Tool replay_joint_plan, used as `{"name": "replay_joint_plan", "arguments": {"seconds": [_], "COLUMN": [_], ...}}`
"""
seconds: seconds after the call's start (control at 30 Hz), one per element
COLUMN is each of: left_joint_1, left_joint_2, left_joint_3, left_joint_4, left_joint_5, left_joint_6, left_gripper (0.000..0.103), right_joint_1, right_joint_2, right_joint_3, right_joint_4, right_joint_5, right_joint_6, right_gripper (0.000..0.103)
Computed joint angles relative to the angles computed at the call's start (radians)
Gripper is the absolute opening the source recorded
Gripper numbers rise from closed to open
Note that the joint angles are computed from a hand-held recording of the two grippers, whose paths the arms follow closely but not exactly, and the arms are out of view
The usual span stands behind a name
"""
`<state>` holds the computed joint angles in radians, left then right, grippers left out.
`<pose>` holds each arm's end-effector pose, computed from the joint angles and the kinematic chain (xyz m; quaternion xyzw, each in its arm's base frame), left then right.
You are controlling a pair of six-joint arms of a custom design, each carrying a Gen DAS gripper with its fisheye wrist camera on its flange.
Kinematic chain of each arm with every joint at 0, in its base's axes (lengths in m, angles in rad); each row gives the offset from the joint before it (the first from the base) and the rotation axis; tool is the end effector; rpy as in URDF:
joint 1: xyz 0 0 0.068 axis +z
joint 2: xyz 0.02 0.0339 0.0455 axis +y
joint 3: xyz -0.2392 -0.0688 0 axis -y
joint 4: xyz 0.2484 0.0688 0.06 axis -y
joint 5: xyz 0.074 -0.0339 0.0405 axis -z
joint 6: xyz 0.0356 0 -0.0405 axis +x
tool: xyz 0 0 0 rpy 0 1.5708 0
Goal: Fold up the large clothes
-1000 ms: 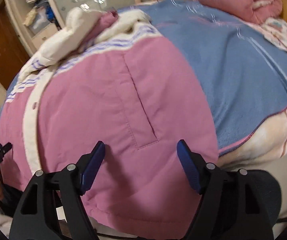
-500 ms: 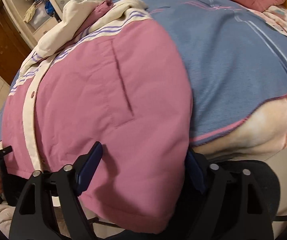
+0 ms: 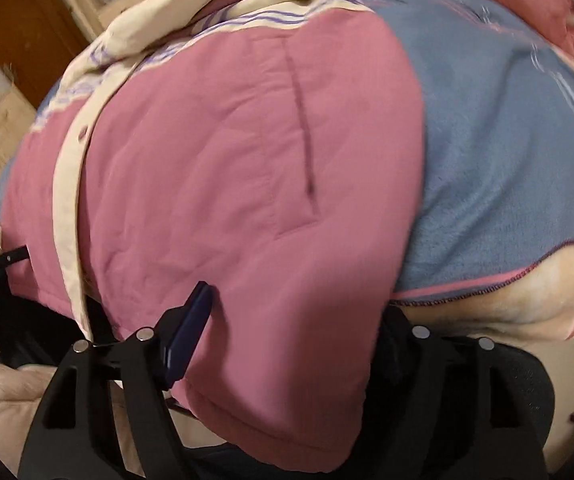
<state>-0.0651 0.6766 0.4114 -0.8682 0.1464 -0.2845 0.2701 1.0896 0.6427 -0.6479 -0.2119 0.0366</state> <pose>0.1346 -0.0140 0.1571 -0.0908 0.9695 -0.1079 0.2007 0.1995 0.0630 0.1756 -0.1373 0.9569 0.1374 0.2160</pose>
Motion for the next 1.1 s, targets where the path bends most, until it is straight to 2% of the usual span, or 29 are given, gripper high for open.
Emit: {"name": "replay_joint_plan", "arguments": {"seconds": [0.03, 0.07, 0.1, 0.13, 0.17, 0.2, 0.23, 0.27, 0.33, 0.4, 0.47, 0.53, 0.57, 0.6, 0.67, 0.73, 0.8, 0.83, 0.9, 0.97, 1.0, 1.07, 1.1], "left_joint_1": [-0.007, 0.003, 0.057, 0.131, 0.176, 0.245, 0.285, 0.333, 0.473, 0.531, 0.501, 0.453, 0.444, 0.439, 0.453, 0.487, 0.506, 0.524, 0.557, 0.579, 0.586, 0.588, 0.595], "left_joint_2": [-0.007, -0.013, -0.02, -0.025, -0.018, -0.016, -0.014, -0.006, 0.064, 0.151, 0.274, 0.393, 0.441, 0.539, 0.664, 0.838, 1.009, 1.098, 1.306, 1.468, 1.519, 1.529, 1.519], "left_joint_3": [0.011, 0.028, 0.055, 0.084, 0.105, 0.142, 0.16, 0.181, 0.239, 0.302, 0.4, 0.508, 0.56, 0.662, 0.786, 0.949, 1.111, 1.186, 1.34, 1.481, 1.504, 1.449, 1.394], "left_joint_4": [-0.019, -0.048, -0.095, -0.142, -0.165, -0.209, -0.228, -0.247, -0.288, -0.266, -0.137, -0.012, 0.021, 0.107, 0.224, 0.357, 0.4, 0.409, 0.43, 0.358, 0.363, 0.497, 0.609], "left_joint_5": [0.002, 0.017, 0.08, 0.167, 0.221, 0.32, 0.384, 0.471, 0.712, 0.878, 0.943, 0.928, 0.913, 0.895, 0.879, 0.806, 0.675, 0.637, 0.68, 0.747, 0.767, 0.788, 0.825], "left_joint_6": [0.011, 0.035, 0.089, 0.161, 0.207, 0.288, 0.334, 0.386, 0.525, 0.562, 0.47, 0.356, 0.322, 0.232, 0.086, -0.101, -0.24, -0.309, -0.455, -0.512, -0.537, -0.588, -0.626], "left_gripper": [0.056, 0.036, 0.023, 0.018, 0.015, 0.015, 0.015, 0.015, 0.015, 0.015, 0.015, 0.015, 0.015, 0.014, 0.015, 0.015, 0.015, 0.015, 0.022, 0.031, 0.032, 0.033, 0.038], "right_joint_1": [-0.008, -0.032, -0.073, -0.118, -0.147, -0.17, -0.214, -0.239, -0.264, -0.245, -0.212, -0.202, -0.193, -0.186, -0.192, -0.202, -0.216, -0.224, -0.238, -0.257, -0.262, -0.275, -0.288], "right_joint_2": [-0.008, -0.007, 0.002, 0.012, 0.017, 0.012, 0.003, 0.012, 0.066, 0.131, 0.229, 0.354, 0.424, 0.509, 0.64, 0.79, 0.965, 1.041, 1.184, 1.312, 1.344, 1.343, 1.338], "right_joint_3": [0.015, 0.036, 0.062, 0.096, 0.122, 0.138, 0.152, 0.163, 0.202, 0.24, 0.318, 0.44, 0.506, 0.589, 0.722, 0.908, 1.139, 1.231, 1.394, 1.531, 1.545, 1.479, 1.45], "right_joint_4": [-0.027, -0.061, -0.097, -0.14, -0.166, -0.175, -0.158, -0.129, -0.038, 0.121, 0.346, 0.519, 0.619, 0.711, 0.813, 0.785, 0.653, 0.603, 0.518, 0.438, 0.447, 0.526, 0.556], "right_joint_5": [-0.012, -0.046, -0.107, -0.193, -0.264, -0.342, -0.497, -0.602, -0.771, -0.869, -0.916, -0.916, -0.893, -0.86, -0.785, -0.634, -0.496, -0.47, -0.437, -0.462, -0.463, -0.39, -0.355], "right_joint_6": [-0.004, -0.018, -0.045, -0.087, -0.125, -0.151, -0.17, -0.158, -0.096, 0.029, 0.225, 0.39, 0.492, 0.605, 0.758, 0.842, 0.876, 0.892, 0.908, 0.925, 0.945, 0.958, 0.967], "right_gripper": [0.043, 0.028, 0.023, 0.016, 0.014, 0.014, 0.013, 0.013, 0.013, 0.013, 0.013, 0.013, 0.013, 0.013, 0.013, 0.013, 0.013, 0.017, 0.031, 0.072, 0.081, 0.099, 0.102]}}
